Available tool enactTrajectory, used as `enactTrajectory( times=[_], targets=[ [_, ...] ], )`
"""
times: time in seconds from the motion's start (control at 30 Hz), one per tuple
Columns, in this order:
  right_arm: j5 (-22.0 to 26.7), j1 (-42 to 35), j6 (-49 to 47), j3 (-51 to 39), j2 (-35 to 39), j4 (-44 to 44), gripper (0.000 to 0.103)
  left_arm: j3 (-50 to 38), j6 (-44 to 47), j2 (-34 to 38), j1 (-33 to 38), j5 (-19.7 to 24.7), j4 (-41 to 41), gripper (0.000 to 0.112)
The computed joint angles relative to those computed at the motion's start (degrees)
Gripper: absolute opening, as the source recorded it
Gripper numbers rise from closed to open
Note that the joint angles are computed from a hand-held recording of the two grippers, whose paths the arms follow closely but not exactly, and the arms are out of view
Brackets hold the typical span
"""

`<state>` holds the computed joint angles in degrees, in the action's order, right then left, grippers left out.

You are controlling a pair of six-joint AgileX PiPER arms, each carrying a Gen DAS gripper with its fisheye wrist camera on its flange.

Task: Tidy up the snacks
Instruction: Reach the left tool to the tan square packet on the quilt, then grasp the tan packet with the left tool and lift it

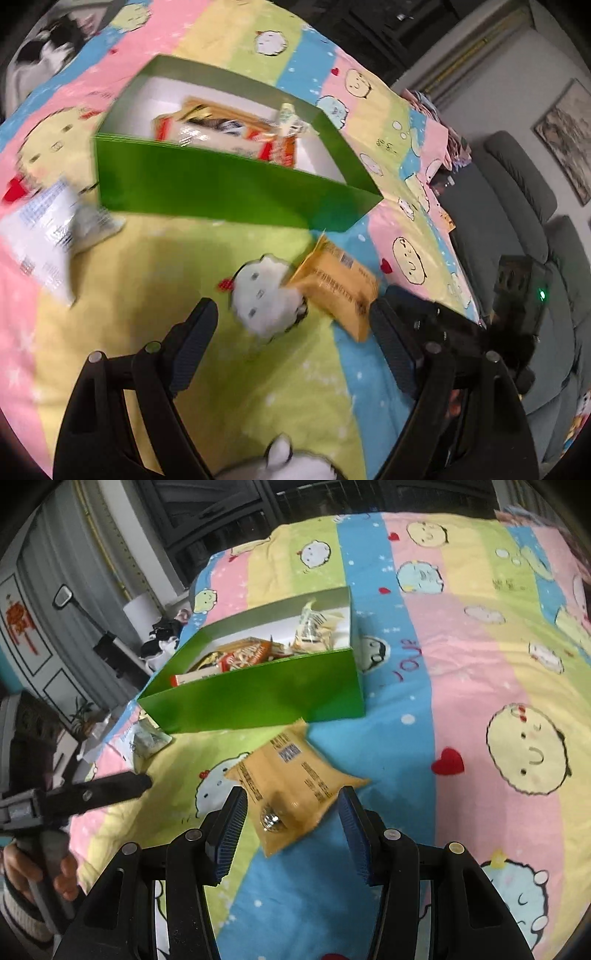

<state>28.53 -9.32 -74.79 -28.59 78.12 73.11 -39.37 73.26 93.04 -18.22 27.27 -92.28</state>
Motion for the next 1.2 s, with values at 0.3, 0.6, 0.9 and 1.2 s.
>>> enactTrajectory(
  times=[0.3, 0.6, 0.9, 1.2],
  targets=[
    [-1.3, 2.0, -5.1, 0.1, 4.3, 4.5, 0.06, -14.8, -7.6, 13.0, -7.4, -3.7, 9.2, 0.084],
    [-4.3, 5.2, -8.1, -0.1, 6.0, 6.7, 0.06, -19.3, -16.5, 16.6, -10.8, -7.0, 18.9, 0.079],
    [-5.5, 6.3, -8.7, -0.9, 7.4, 9.0, 0.06, -19.6, -17.6, 16.4, -11.6, -6.8, 21.4, 0.065],
    [-7.3, 7.7, -8.3, -1.1, 7.7, 9.5, 0.043, -18.4, -14.6, 15.8, -12.3, -7.6, 18.2, 0.056]
  ],
)
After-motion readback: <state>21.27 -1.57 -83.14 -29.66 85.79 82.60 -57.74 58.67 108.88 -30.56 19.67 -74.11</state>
